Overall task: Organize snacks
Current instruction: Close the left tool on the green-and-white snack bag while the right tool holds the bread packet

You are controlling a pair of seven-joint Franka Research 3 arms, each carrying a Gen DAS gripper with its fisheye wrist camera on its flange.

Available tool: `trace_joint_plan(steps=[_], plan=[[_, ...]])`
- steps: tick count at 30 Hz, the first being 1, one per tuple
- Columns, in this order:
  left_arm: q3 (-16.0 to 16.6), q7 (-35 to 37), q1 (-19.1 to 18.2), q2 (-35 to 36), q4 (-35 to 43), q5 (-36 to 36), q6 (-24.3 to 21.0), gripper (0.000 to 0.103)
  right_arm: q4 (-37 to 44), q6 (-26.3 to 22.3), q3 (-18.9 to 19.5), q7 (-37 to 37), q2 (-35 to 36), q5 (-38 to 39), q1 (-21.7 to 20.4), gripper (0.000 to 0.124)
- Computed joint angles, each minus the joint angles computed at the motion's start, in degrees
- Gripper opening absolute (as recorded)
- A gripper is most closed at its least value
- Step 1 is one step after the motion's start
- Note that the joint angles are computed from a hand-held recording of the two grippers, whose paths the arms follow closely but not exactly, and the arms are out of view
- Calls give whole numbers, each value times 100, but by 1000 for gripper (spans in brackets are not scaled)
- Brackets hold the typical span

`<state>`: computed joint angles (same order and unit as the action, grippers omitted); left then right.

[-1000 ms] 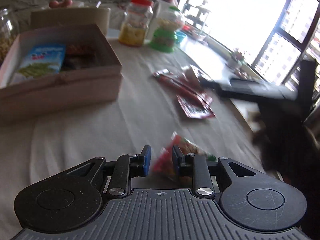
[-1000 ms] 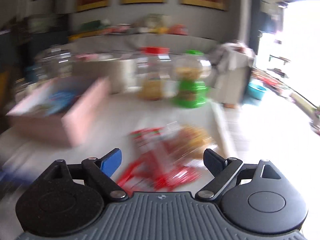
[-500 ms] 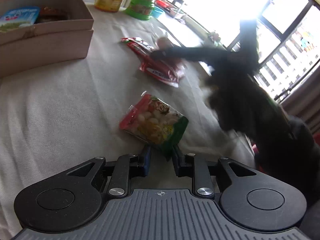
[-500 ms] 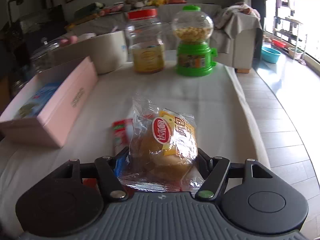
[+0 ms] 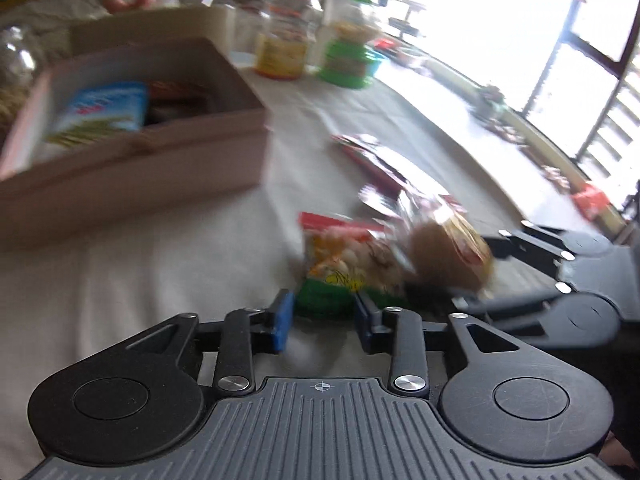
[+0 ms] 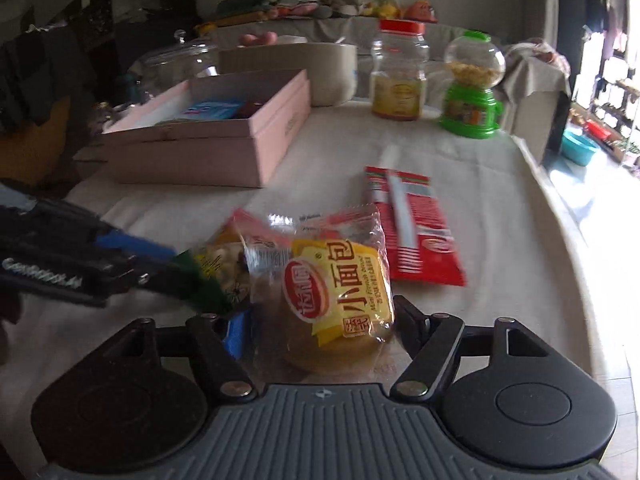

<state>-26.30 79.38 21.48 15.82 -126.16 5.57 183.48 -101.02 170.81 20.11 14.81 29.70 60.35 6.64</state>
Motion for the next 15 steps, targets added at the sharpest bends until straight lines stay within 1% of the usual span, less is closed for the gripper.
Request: trace_joint_plan(steps=[1,2,3,5,7,9,11,12,13,14,15], plan=[[485,-162,-433,-80,-1,100,-18,37,26,11,-59,113,19,-81,76,82],[833,-282,-744,-124,10,192,-53,37,43,80,-83,201,35,-120,125,82],[1055,-360,-932,-166,-2,260,-79,37,80,126,-119,301,71,-191,162,82],[1333,-469,-1173,-229,-32,361,-129,37,151,355,-309,723,153,-458,340,82],[1381,-474,-1221,-240,-36,392,-159,37,173,676,-546,1303,216,-698,542,82],[1312,-402,-1152,-259,-69,368,-175,37,164,883,-840,1897,241,-878,750,82],[1359,-392,-1217,-219,-28,386,-193,37,172,974,-1380,2707,286,-1239,1145,82],[1350,-377,-1215,-204,-19,381,-197,37,194,958,-1429,2788,300,-1205,1166,83],[1321,-350,-1190,-195,-10,366,-213,37,182,1002,-1295,2799,302,-1209,1044,83],[1364,-359,-1232,-189,-11,381,-212,37,154,1063,-1275,2868,303,-1272,1033,83],[1392,-365,-1259,-184,-12,391,-211,38,123,1124,-1348,2995,304,-1367,1110,83]])
